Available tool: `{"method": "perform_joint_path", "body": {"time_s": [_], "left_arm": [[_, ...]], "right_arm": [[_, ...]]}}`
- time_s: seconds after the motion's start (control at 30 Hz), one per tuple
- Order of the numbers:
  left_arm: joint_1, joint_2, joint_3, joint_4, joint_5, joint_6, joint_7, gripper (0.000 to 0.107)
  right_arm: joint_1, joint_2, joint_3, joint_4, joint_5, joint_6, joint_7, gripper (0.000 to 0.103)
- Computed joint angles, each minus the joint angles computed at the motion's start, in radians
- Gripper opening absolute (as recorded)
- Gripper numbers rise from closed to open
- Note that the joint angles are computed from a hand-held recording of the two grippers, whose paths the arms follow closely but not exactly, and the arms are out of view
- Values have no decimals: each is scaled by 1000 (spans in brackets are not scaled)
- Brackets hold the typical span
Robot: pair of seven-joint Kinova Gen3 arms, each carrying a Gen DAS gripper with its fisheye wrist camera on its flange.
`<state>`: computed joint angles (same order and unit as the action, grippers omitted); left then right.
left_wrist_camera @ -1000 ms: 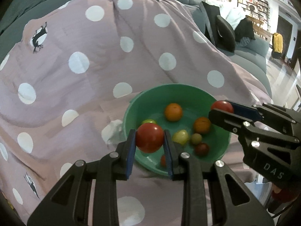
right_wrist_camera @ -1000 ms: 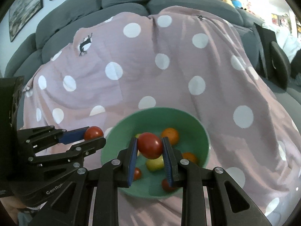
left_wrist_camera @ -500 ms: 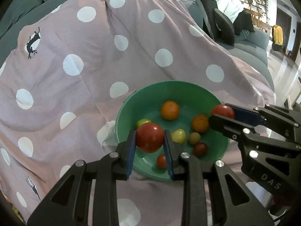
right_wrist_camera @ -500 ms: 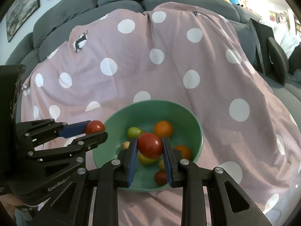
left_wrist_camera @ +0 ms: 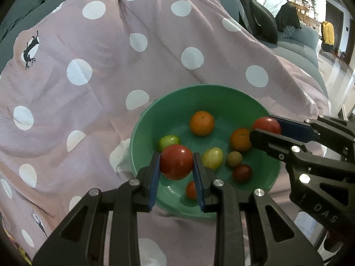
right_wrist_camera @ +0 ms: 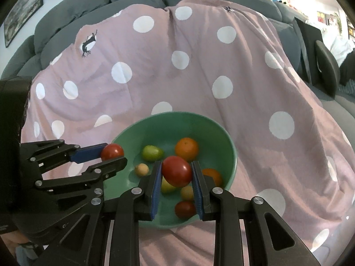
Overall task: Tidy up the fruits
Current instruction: 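Lower both held tomatoes into the green bowl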
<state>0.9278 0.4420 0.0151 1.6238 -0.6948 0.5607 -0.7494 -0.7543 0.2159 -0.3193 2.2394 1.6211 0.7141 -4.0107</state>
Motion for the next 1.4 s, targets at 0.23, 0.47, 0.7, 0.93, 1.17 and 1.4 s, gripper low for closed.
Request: {"method": "perform_joint_path", "body": {"time_s": [0.23,0.47,0.7,0.93,1.17,1.4], "left_arm": [[-9,24,7,-26,22,19,-27,28],[-12,46,8,-50,50,39,-52,28],[-19,66,8,-73,80,51,-79,28],[-15,81,5,-95,97,70,-100,28],[-15,94,2,-112,105,90,-114,28],[-15,104,1,-124,108,103,-127,28]], "right_arm": [[7,17,8,-13,-12,-12,16,27],[16,28,14,-18,-3,-26,17,27],[28,39,21,-29,-17,-48,42,27],[31,45,23,-30,-23,-53,42,27],[24,52,29,-37,-41,-50,59,27],[19,61,35,-44,-58,-51,73,27]]}}
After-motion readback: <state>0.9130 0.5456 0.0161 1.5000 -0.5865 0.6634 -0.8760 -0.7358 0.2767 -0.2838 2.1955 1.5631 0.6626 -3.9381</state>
